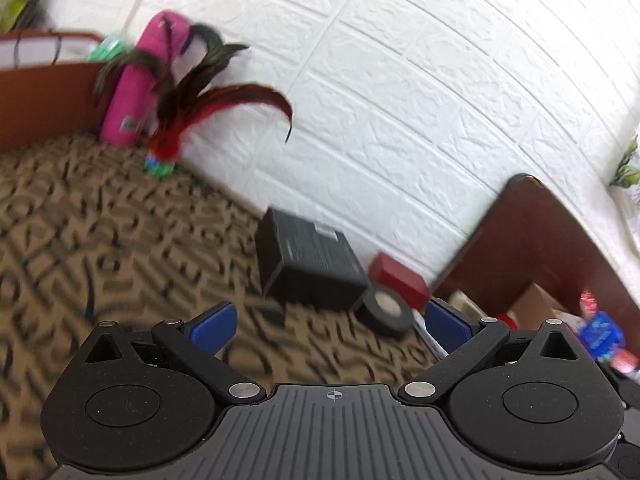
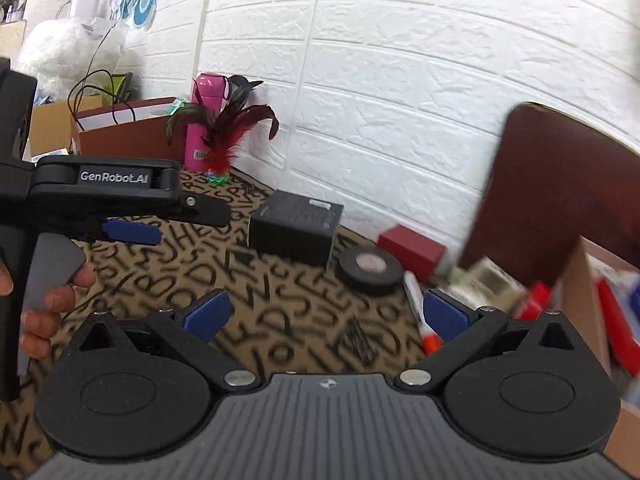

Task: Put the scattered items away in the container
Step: 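Move both grippers toward the black UGREEN box on the table, then grasp the black UGREEN box with the left gripper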

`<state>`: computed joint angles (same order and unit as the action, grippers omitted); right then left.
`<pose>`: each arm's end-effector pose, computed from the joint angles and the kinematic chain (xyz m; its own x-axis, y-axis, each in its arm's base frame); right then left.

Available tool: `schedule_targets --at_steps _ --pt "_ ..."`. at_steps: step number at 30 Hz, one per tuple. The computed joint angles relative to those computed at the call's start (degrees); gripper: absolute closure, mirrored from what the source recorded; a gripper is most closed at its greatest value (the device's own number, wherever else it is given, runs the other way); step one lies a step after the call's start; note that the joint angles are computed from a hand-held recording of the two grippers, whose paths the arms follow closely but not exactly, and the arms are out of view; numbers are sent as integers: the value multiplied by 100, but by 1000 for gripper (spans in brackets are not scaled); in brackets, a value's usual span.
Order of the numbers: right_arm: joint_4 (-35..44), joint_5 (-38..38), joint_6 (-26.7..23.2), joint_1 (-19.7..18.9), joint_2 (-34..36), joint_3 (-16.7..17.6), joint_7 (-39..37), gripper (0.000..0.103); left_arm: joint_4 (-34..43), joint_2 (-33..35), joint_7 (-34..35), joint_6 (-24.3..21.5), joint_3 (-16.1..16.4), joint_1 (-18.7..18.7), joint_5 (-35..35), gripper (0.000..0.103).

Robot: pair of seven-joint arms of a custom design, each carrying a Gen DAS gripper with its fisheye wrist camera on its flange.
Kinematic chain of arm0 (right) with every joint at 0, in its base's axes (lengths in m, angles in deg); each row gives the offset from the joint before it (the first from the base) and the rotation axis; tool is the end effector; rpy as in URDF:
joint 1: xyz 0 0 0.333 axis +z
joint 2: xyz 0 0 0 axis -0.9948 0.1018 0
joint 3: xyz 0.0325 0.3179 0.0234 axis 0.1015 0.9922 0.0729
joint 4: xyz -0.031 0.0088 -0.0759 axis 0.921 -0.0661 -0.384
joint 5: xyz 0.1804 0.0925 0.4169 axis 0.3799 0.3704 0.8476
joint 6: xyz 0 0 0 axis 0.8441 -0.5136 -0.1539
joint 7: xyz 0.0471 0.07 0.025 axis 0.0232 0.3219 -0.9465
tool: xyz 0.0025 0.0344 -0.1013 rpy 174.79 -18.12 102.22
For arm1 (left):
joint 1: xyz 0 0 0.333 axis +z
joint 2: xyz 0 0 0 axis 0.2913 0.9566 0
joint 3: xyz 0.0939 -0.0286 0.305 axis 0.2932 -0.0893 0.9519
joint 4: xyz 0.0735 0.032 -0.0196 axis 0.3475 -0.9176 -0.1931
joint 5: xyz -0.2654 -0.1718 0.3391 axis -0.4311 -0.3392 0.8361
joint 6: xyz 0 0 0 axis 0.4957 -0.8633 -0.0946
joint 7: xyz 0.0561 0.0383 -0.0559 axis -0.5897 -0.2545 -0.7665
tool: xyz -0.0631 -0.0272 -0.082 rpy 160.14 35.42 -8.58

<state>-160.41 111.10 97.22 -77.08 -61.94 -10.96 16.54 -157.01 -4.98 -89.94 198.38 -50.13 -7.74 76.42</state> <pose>0.7203 0.2188 0.3522 0.8987 -0.4103 0.1551 -0.0651 -0.4744 -0.8779 0.5788 -0.3677 0.3625 0.5364 -0.7096 0.4569 -0.1087 -0.5950 -0.7963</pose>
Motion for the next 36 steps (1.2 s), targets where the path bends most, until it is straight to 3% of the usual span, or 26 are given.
schedule_targets --at_steps 4,7,10,14,17,19,20,25,29,32,36 --pt "802 -268 226 229 734 116 -103 1 168 187 526 468 174 234 61 0" --pt "1512 -869 481 440 1367 184 211 2 335 371 1240 853 298 424 -122 0" --pt "2326 -1397 548 620 2027 225 845 4 453 518 1444 1342 441 574 -81 1" --pt "3587 -2237 -51 799 2907 204 1949 10 570 666 1422 1760 602 679 67 2" --pt "4371 -2678 -307 873 3449 321 2234 13 617 757 1183 2199 692 778 241 11" --pt "4840 -3205 -653 889 3749 384 2777 28 645 806 1210 2222 718 786 171 14" --pt "4796 -3182 -599 945 3720 305 2776 32 634 799 1179 2223 732 772 198 15" --pt "3961 -3119 -190 585 3252 734 2297 34 541 625 1368 2183 668 708 64 14" --pt "2893 -2686 -141 131 2523 967 1811 34 364 407 1810 2065 478 586 -261 13" --pt "1800 -2111 -343 -344 1729 1050 1178 34 220 296 1869 2136 294 467 -615 14" --pt "342 -1385 -756 -868 609 897 578 33 61 243 1393 2246 100 133 -405 13"
